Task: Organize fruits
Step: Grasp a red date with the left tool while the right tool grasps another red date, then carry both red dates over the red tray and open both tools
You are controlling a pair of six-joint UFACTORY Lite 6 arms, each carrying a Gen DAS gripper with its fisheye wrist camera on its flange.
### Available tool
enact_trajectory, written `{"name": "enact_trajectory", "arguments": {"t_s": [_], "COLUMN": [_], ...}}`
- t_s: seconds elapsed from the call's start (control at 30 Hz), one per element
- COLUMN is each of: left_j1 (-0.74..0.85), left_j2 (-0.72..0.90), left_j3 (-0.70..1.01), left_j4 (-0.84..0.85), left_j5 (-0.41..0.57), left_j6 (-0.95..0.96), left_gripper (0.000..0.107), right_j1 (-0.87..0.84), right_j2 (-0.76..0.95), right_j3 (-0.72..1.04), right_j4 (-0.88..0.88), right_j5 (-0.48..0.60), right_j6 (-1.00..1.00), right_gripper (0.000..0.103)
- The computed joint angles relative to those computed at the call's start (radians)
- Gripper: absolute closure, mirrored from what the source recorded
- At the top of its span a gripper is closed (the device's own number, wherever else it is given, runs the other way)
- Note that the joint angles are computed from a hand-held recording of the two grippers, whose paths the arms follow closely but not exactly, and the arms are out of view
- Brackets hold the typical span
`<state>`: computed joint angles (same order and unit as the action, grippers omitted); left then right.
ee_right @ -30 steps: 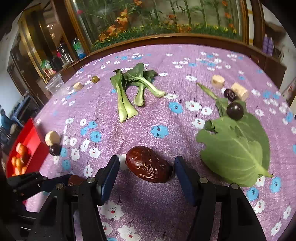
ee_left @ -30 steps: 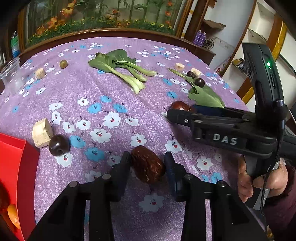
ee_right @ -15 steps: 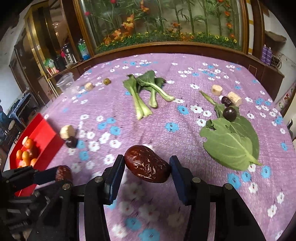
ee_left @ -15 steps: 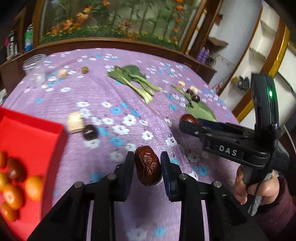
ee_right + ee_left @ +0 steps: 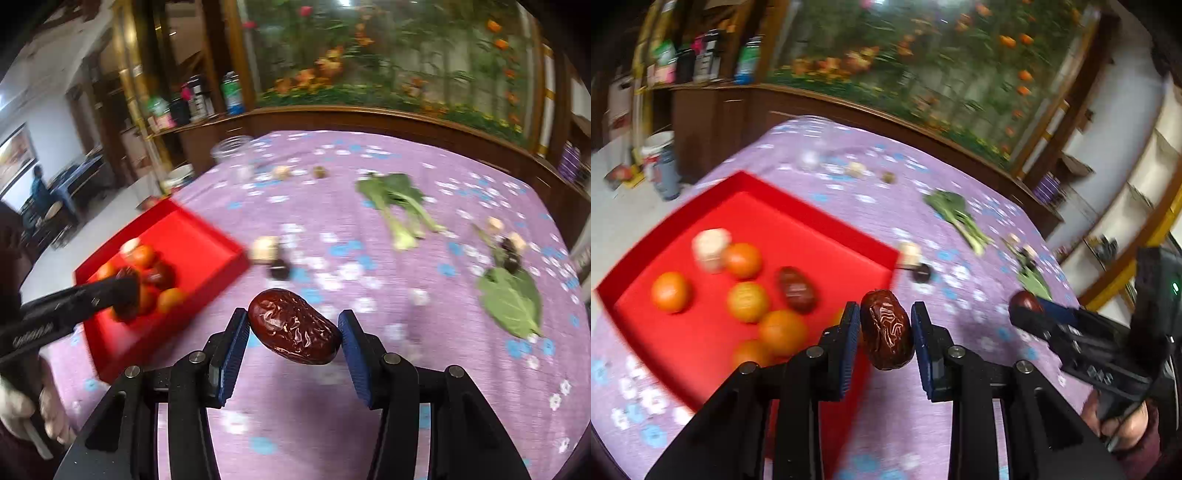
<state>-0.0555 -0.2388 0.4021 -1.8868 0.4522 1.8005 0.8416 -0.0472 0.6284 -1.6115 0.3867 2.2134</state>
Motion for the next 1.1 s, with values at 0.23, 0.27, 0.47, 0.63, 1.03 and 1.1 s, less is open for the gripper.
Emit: {"name": "enact_trajectory", "arguments": {"t_s": [0.23, 0.27, 0.47, 0.63, 1.03, 1.1], "left_j1": [0.292, 0.317, 0.419, 0.515, 0.578, 0.545], "left_j2": [0.026, 0.037, 0.098, 0.122, 0.057, 0.011], "left_j3": [-0.020, -0.014, 0.009, 0.035, 0.023, -0.001], "left_j4": [0.118, 0.130, 0.162, 0.223, 0.261, 0.232], "left_j5": [0.089, 0.093, 0.130, 0.199, 0.202, 0.153], "left_j6": [0.008, 0.007, 0.021, -0.010, -0.037, -0.024], "left_gripper": [0.079, 0.079, 0.079, 0.069, 0.053, 0.051], "right_j1": [0.094, 0.103, 0.158, 0.179, 0.176, 0.182], "right_j2": [0.282, 0.310, 0.528, 0.661, 0.753, 0.730], "right_j3": [0.277, 0.308, 0.568, 0.716, 0.812, 0.786], "right_j4": [-0.017, -0.008, 0.157, 0.316, 0.424, 0.366], "right_j5": [-0.067, -0.071, -0.111, -0.119, -0.183, -0.172], "right_j6": [0.029, 0.020, -0.166, -0.336, -0.404, -0.338], "right_gripper": [0.048, 0.048, 0.048, 0.048, 0.038, 0.038]}}
